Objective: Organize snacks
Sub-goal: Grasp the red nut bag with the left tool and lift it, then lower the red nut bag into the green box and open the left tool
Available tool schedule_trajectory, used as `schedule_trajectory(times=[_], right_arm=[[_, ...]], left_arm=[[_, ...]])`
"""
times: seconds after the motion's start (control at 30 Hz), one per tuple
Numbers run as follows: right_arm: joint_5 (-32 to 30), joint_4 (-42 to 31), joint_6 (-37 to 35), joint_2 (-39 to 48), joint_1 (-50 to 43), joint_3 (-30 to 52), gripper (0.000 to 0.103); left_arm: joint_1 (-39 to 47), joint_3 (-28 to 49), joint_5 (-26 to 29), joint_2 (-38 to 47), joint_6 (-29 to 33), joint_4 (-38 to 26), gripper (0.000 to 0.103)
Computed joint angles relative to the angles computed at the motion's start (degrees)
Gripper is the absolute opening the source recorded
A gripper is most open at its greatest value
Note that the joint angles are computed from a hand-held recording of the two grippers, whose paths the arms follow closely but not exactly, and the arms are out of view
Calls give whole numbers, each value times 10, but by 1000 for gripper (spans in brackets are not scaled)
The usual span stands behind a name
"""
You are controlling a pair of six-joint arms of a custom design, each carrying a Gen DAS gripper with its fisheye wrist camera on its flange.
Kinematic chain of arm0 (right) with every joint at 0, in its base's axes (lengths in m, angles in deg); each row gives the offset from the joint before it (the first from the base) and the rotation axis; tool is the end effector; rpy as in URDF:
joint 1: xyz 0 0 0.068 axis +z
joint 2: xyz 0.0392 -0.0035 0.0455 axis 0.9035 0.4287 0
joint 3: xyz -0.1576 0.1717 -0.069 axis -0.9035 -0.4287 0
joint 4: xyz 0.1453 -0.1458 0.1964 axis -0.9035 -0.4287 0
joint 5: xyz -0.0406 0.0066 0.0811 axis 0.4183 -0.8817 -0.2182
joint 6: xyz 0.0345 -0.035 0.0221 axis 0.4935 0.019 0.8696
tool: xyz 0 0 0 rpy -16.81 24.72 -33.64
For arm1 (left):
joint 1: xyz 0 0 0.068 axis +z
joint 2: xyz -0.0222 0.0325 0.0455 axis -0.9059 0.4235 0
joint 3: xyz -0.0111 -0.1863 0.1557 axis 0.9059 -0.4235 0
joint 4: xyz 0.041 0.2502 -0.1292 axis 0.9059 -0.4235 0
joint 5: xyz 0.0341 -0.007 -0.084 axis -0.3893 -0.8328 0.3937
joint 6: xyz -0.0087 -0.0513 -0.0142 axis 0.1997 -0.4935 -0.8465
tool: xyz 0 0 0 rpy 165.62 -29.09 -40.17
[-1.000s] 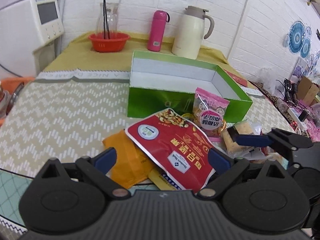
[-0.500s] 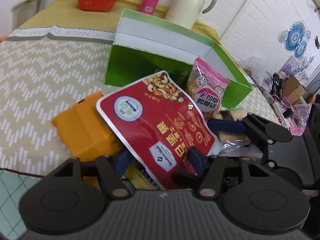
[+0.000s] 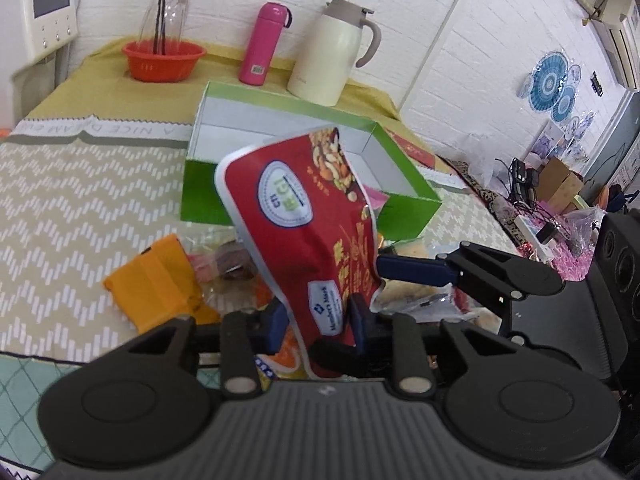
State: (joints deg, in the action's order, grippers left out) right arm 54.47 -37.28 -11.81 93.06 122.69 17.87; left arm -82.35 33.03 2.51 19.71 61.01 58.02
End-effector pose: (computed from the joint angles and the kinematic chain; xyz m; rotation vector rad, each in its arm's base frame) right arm 0.1666 0.2365 0.1415 -0.4362 2.0735 0.2874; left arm 0.2393 -0.0910 0.1782 0.4735 2.2691 -0.7141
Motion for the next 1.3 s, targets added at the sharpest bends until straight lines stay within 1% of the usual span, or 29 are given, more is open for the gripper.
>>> schedule_trajectory(times=[0.07, 0.13, 0.27, 0.4, 0.57, 0.6, 0.63, 0.67, 0.7, 0.77, 0.83, 0.93, 0.97, 1.0, 1.03, 1.07, 1.1, 1.13, 1.17, 1.2, 1.23, 1.27, 1.3], right_arm=[[17, -12, -17, -26, -1, 1, 103], [21, -22, -37, -49, -16, 8, 103], [-2, -24, -69, -68, -71, 31, 103], [-48, 3, -88, -41, -142, 59, 103], [-125, 22, -57, 25, -220, 91, 103], [-137, 29, -56, 39, -229, 96, 103], [-169, 32, -55, 52, -241, 101, 94], [-190, 31, -47, 67, -250, 111, 73], [-184, 26, -40, 84, -251, 122, 74], [-169, 30, -57, 115, -253, 138, 79], [-176, 13, -52, 141, -263, 158, 78], [-181, 17, -50, 158, -270, 160, 80], [-183, 19, -55, 158, -271, 157, 88], [-180, 25, -60, 154, -271, 151, 93], [-168, 29, -64, 150, -268, 145, 103], [-151, 32, -69, 145, -264, 141, 103], [-137, 35, -74, 140, -263, 137, 103], [-128, 37, -78, 133, -261, 132, 103], [-123, 35, -80, 127, -259, 127, 103], [-118, 30, -81, 120, -259, 126, 103], [-111, 21, -79, 113, -256, 124, 103], [-104, 14, -78, 104, -252, 121, 103], [-97, 9, -77, 93, -247, 116, 103]], left_arm=[[-2, 17, 4, -3, -2, -1, 25], [-8, 46, 2, 8, -7, 2, 25], [-14, 121, 1, 69, -17, 27, 25], [-19, 213, -2, 171, -28, 52, 25], [-24, 324, -12, 302, -34, 44, 25], [-25, 343, -13, 325, -36, 41, 22], [-25, 363, -8, 350, -40, 38, 16], [-24, 381, 2, 371, -42, 32, 3], [-27, 394, -4, 389, -47, 30, 3], [-36, 427, -26, 423, -32, 19, 3], [-40, 463, -34, 461, -31, 0, 4], [-41, 482, -47, 487, -28, -1, 4], [-41, 473, -57, 483, -26, 12, 10], [-40, 458, -69, 473, -22, 34, 20], [-41, 441, -81, 462, -20, 56, 59], [-41, 415, -98, 445, -26, 91, 78], [-42, 382, -115, 425, -39, 137, 77], [-41, 356, -121, 410, -44, 174, 78], [-37, 335, -111, 397, -43, 206, 82], [-35, 322, -104, 386, -44, 220, 86], [-37, 320, -118, 376, -45, 214, 103], [-43, 308, -142, 363, -50, 222, 103], [-46, 296, -155, 350, -47, 230, 103]])
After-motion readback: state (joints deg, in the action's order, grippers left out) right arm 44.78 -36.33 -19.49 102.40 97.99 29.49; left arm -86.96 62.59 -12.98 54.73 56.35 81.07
